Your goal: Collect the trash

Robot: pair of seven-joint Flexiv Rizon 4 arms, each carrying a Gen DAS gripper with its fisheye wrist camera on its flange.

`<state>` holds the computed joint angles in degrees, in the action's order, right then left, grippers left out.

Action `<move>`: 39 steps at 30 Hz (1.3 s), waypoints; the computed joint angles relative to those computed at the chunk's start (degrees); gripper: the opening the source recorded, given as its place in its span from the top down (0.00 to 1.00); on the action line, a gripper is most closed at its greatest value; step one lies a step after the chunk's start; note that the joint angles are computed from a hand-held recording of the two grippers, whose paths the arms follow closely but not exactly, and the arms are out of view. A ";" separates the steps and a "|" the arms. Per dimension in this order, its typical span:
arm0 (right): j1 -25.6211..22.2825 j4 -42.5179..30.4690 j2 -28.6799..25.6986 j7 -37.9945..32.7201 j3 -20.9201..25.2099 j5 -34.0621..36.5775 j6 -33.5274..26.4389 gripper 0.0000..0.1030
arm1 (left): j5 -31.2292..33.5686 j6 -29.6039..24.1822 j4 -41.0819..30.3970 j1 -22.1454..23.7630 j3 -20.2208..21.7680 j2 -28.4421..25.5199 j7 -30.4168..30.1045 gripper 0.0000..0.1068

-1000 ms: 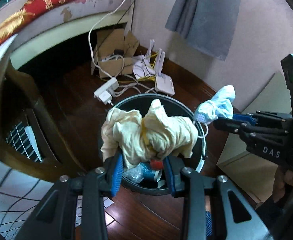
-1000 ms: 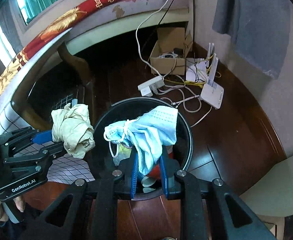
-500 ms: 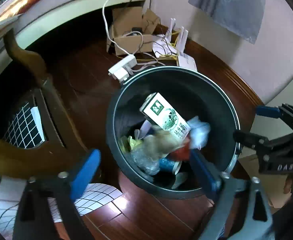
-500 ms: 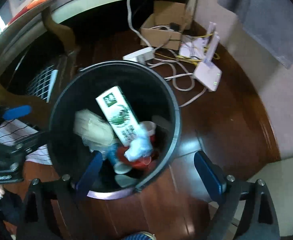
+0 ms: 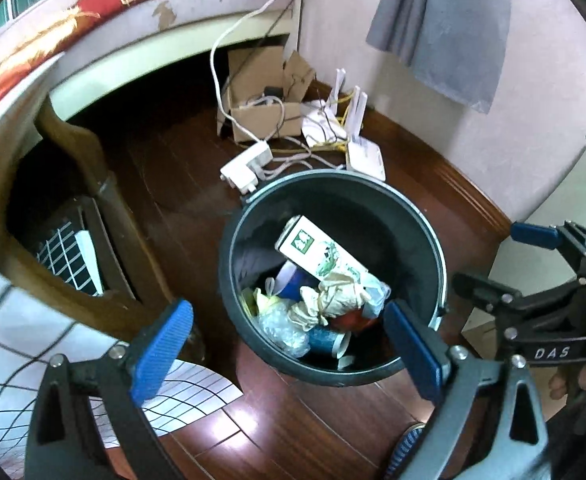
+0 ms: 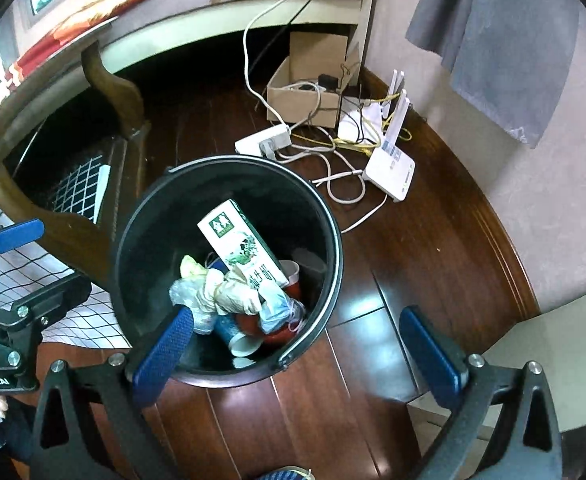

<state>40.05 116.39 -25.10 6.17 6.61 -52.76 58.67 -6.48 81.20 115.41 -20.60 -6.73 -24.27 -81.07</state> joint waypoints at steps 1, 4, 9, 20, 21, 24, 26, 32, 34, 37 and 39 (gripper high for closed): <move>0.23 0.13 0.44 0.50 -0.01 -0.22 -0.25 0.00 | 0.09 0.28 0.26 -0.10 0.22 0.42 -0.27 0.09; 0.59 0.70 2.11 2.22 0.39 -0.81 -1.00 0.00 | 0.01 1.08 1.84 0.14 0.36 2.50 -0.76 0.09; 1.95 0.33 5.69 4.54 2.31 -2.45 -4.88 0.00 | 0.15 3.60 6.39 1.01 0.80 8.23 -1.21 0.09; 5.92 -5.75 8.57 4.93 6.32 -5.50 -14.36 0.00 | -1.96 7.89 15.90 3.41 1.30 20.95 -0.26 0.08; 6.27 -6.36 8.70 4.86 6.48 -5.78 -15.07 0.00 | -2.66 8.16 16.81 3.51 1.42 22.20 0.14 0.08; 7.38 -8.18 8.95 4.32 6.98 -6.38 -17.26 0.00 | -3.07 8.65 18.44 3.52 2.15 24.78 -0.08 0.08; 7.94 -8.94 9.24 4.47 7.16 -7.10 -18.18 0.00 | -2.24 8.68 18.97 3.84 2.47 26.10 -1.01 0.08; 10.35 -11.50 10.07 4.72 8.29 -8.13 -22.88 0.00 | 0.84 8.97 20.92 5.21 3.07 31.72 -3.64 0.08; 11.32 -12.19 10.33 4.76 8.68 -8.81 -24.69 0.00 | 0.81 9.14 21.98 4.95 3.47 33.88 -3.78 0.08; 12.98 -13.51 10.43 5.21 9.11 -10.44 -27.56 0.00 | 2.88 9.03 23.32 6.70 2.48 37.26 -5.24 0.08; 14.42 -14.31 10.56 5.95 9.28 -11.94 -30.87 0.00 | 5.33 9.04 24.02 9.08 1.04 39.32 -7.35 0.06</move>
